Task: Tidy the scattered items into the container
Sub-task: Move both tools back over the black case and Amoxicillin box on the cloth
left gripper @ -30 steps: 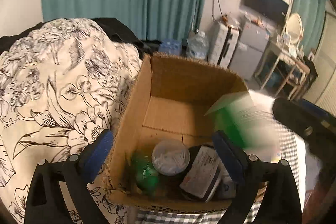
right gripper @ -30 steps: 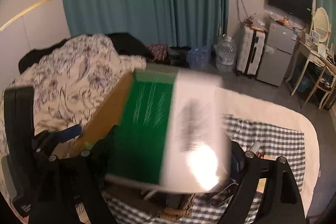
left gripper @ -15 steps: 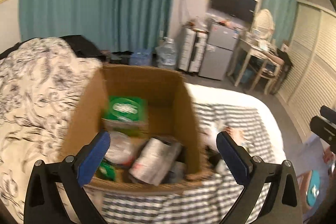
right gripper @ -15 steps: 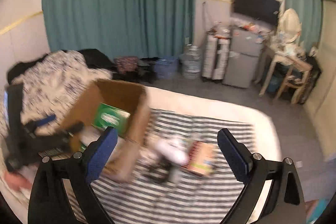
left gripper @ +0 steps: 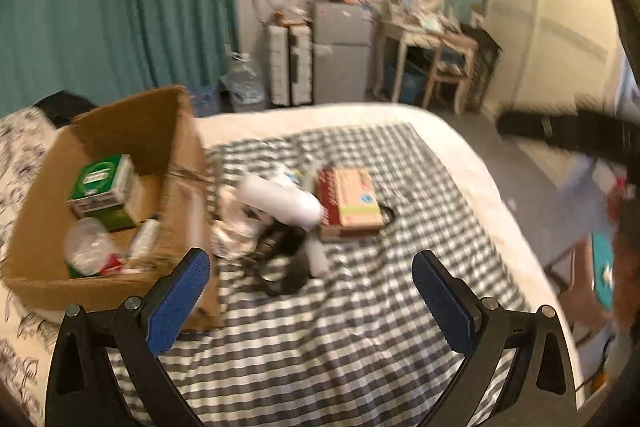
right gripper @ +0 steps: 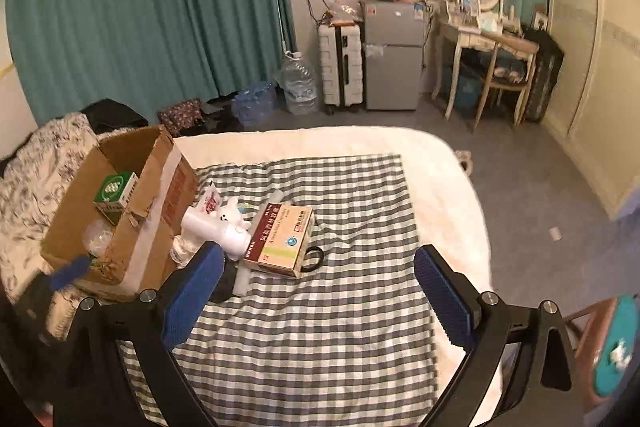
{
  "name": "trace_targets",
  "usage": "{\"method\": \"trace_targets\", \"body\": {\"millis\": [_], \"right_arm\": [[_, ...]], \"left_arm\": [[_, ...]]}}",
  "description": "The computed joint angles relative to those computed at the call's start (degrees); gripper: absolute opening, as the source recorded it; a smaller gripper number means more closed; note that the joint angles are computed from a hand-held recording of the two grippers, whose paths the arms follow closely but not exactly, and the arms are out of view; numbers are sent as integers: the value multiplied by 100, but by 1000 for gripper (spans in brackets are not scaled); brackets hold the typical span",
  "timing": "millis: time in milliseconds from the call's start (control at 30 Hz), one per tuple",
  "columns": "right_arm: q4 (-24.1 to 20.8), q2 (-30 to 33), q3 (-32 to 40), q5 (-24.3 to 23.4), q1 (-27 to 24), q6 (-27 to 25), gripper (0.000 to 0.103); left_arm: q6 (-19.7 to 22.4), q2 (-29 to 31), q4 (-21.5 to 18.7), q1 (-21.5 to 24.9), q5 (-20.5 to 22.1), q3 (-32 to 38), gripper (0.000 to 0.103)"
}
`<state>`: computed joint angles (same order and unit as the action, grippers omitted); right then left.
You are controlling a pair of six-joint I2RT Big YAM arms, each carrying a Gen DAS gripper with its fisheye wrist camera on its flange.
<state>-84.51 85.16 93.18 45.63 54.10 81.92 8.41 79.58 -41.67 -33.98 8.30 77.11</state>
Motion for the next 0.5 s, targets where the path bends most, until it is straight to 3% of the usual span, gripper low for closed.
{"method": "trace_targets", "body": {"millis": [267, 400, 500], "right_arm": [[856, -372, -956, -385, -478, -7, 97], [1329, -482, -1276, -662, -726, -102, 97], [1429, -517, -1384, -710, -798, -120, 97]], "left_arm": [[199, 752, 103, -210, 1, 105, 103], [212, 1199, 155, -214, -605, 333, 103], [391, 1259, 244, -262, -783, 334, 103]]}}
